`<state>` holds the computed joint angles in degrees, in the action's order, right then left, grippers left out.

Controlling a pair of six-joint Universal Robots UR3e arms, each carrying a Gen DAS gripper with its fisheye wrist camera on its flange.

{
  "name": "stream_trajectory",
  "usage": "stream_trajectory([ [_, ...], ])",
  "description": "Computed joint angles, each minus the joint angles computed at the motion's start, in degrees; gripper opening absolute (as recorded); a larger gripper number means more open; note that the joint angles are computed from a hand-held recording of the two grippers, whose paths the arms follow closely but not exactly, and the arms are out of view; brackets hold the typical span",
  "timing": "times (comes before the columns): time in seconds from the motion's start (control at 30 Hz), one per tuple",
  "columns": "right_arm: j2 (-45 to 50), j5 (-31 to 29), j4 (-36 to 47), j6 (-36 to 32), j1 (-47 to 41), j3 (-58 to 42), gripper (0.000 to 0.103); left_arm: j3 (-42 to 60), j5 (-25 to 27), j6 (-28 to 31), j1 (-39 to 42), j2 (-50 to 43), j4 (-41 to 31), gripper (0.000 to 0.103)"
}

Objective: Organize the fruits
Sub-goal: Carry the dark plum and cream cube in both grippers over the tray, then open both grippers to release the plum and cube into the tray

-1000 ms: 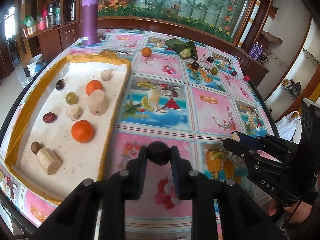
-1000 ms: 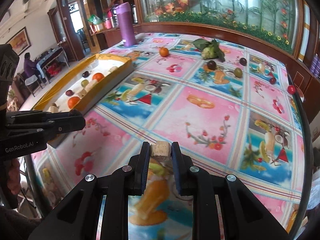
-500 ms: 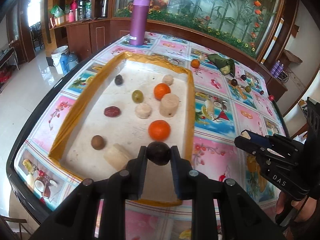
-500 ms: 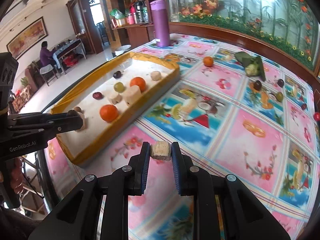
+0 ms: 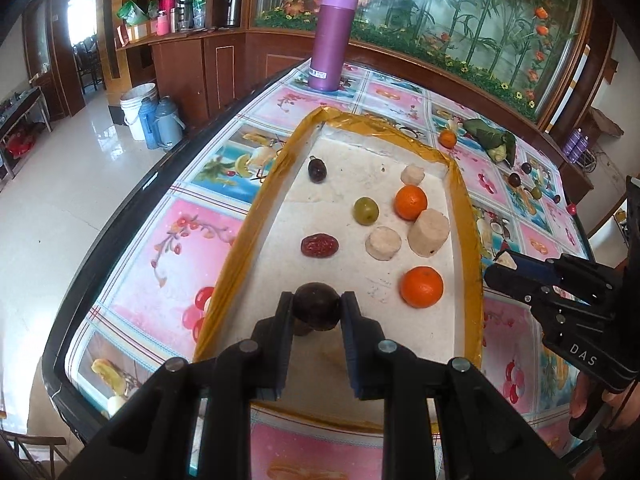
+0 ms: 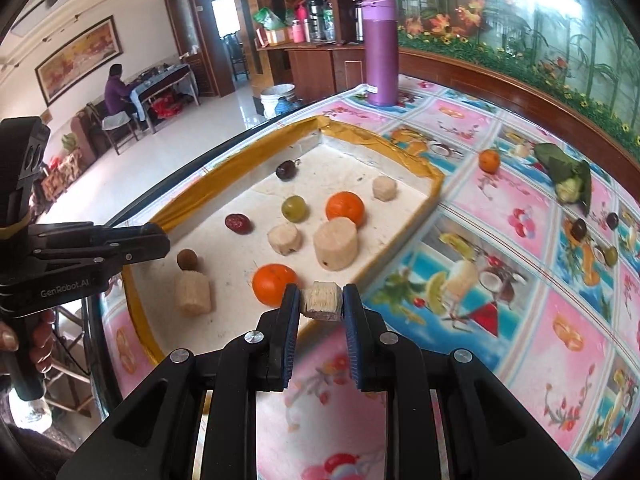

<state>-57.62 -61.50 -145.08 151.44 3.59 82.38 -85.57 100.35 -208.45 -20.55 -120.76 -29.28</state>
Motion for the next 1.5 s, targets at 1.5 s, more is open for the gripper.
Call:
stream_trajectory([
  [1.5,-1.36,-6.41,-1.32,0.44,6.76,5.31,0.027,3.90,0.33,4.42,2.18,-5.58,-0.63,0.053],
])
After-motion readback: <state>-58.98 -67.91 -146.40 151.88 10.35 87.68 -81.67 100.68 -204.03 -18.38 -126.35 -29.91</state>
